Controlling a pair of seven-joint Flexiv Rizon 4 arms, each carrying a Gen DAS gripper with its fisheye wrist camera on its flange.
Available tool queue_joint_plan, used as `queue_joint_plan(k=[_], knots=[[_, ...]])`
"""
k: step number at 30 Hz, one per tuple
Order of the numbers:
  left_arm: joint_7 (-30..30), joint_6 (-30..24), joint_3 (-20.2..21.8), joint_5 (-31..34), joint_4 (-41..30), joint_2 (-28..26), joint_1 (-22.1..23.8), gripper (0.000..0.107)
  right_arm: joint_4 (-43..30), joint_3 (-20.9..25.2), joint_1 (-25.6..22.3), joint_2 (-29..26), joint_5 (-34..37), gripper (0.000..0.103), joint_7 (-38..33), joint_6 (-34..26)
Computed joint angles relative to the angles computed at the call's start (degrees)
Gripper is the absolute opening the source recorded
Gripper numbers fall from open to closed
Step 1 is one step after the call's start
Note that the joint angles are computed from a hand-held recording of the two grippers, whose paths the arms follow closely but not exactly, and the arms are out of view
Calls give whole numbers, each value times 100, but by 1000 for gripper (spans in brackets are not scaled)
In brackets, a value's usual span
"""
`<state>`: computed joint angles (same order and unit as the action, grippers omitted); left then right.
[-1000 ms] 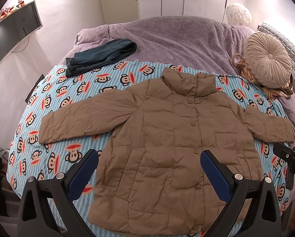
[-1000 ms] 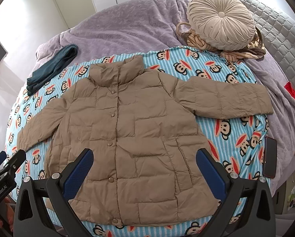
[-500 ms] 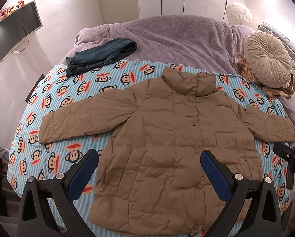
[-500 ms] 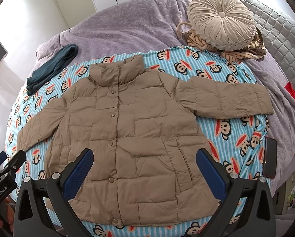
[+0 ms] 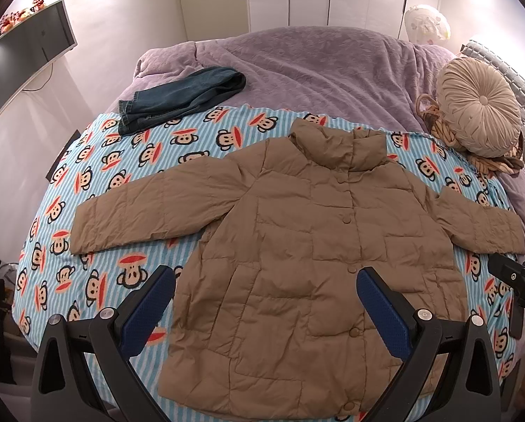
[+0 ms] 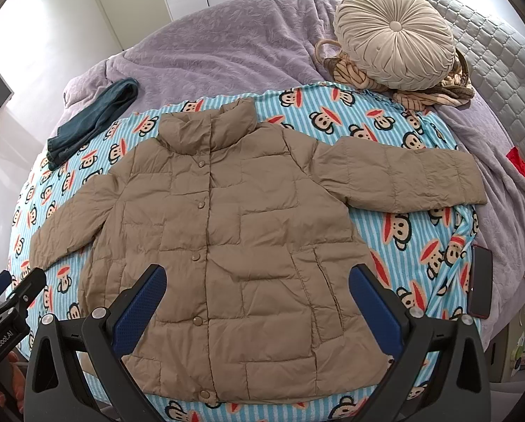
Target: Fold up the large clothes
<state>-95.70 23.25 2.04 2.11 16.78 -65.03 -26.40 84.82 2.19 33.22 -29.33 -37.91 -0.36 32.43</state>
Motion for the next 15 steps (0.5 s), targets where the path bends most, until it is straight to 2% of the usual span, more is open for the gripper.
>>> queue_joint_plan(k=[15], knots=[[-5,-52,3,-5,-94,-44,0,103,-12,4,5,-5,7,103,0,-18]])
